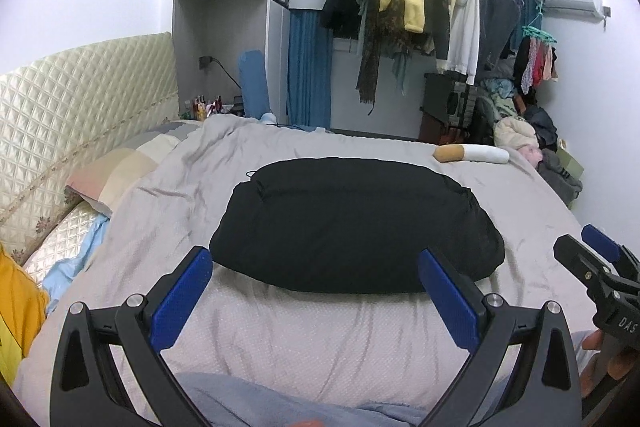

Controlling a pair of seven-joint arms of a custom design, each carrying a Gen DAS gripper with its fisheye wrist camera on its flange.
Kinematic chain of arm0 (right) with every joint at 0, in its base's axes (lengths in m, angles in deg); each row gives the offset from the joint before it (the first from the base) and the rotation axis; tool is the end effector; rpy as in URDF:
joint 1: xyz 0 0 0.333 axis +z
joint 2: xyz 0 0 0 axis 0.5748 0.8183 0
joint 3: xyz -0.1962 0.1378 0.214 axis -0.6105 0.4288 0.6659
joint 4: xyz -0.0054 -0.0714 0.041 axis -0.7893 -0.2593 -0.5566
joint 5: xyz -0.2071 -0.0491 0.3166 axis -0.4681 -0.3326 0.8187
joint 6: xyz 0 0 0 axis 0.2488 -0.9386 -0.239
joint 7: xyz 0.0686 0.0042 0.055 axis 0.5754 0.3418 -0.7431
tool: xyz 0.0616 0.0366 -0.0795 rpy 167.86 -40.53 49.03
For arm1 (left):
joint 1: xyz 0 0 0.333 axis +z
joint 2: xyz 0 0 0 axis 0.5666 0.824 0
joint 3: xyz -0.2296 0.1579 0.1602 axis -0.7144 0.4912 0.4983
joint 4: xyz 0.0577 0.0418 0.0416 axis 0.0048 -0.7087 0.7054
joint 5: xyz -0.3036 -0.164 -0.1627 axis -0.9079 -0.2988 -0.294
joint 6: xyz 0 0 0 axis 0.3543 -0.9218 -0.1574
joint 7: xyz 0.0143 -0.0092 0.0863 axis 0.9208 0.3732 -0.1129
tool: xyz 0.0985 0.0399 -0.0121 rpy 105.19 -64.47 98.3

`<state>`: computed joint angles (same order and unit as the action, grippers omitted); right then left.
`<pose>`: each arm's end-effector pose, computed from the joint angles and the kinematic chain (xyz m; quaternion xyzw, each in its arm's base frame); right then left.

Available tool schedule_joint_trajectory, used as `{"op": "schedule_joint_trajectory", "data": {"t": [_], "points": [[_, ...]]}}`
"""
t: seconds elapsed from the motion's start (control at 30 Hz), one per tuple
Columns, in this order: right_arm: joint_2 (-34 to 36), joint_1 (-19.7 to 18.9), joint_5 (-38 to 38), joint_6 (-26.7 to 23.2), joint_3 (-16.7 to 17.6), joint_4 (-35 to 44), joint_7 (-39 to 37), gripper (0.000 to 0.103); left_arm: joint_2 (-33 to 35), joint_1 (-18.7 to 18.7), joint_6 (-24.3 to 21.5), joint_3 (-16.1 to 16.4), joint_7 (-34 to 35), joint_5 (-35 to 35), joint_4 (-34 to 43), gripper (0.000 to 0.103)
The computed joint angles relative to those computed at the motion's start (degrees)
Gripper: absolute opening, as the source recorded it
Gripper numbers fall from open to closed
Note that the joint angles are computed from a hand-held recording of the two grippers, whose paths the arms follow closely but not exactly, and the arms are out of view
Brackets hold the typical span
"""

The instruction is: Fold large clothes

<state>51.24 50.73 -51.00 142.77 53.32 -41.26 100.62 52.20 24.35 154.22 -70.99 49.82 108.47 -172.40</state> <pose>0.5747 0.2032 0.7460 -0.7273 0.4397 -0.2028 0.4863 0.4966 -0.2417 0.6800 -0.7307 0.4715 -0.3027 0.3900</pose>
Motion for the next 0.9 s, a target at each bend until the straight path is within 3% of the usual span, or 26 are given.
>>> {"op": "schedule_joint_trajectory", "data": {"t": [0.9], "points": [[-0.9, 0.4, -2.8, 0.1, -0.2, -1.6, 1.6, 0.103, -0.9, 0.4, 1.5, 0.0, -1.1, 0.6, -2.1, 0.103]]}}
